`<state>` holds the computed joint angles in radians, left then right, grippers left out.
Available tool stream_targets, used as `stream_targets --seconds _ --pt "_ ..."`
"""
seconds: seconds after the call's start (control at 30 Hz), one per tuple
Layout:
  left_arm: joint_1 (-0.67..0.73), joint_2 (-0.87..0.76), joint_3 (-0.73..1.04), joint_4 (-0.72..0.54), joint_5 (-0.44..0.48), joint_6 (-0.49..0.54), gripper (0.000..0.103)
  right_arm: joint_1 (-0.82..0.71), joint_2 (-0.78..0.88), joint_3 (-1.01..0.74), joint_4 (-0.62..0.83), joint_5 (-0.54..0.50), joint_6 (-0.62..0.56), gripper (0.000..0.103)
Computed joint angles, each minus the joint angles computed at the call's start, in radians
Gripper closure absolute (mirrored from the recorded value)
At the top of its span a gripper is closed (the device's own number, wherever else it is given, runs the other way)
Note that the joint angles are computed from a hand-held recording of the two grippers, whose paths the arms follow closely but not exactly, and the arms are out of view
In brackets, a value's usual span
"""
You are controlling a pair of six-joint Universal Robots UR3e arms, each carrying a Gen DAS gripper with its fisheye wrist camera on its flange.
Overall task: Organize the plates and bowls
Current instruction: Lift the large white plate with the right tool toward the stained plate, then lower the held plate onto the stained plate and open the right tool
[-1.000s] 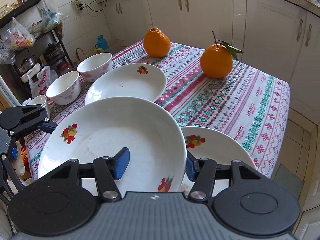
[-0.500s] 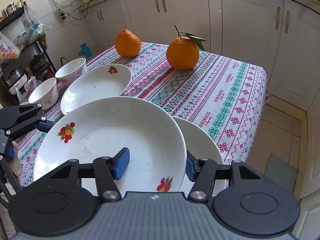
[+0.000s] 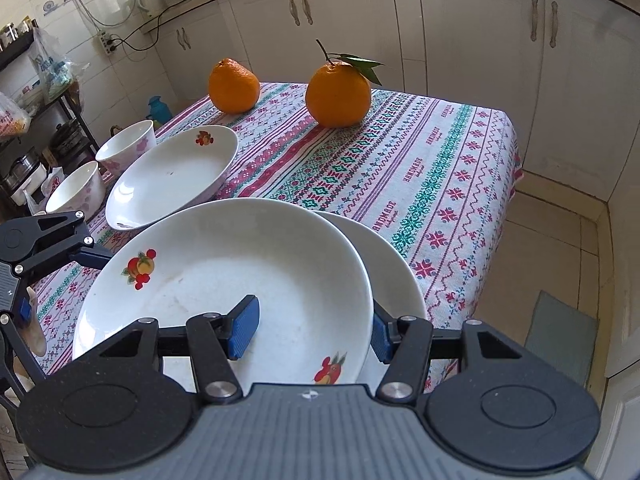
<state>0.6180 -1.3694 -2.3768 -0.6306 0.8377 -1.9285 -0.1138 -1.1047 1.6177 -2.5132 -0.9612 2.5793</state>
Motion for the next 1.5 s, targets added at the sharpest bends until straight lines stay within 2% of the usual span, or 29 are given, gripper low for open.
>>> stream_targets --seconds 0.2,0.4,1.0,1.5 --pt "-0.020 -0.037 0.015 0.027 0.007 -0.006 0.012 -0.008 -0.008 0.016 -0.005 -0.001 0.002 0.040" --pt "-0.012 -0.036 0.027 -0.024 -0.003 0.028 0.012 -0.015 -0.024 0.038 -0.005 -0.004 0.000 0.040" --pt "-0.017 -0.067 0.047 -0.042 -0.022 0.028 0.011 -0.045 -0.101 0.129 -0.011 -0.019 0.008 0.040" --pt "-0.002 -0.065 0.045 -0.063 -0.045 0.032 0.011 -0.033 -0.186 0.192 -0.034 -0.073 0.044 0.032"
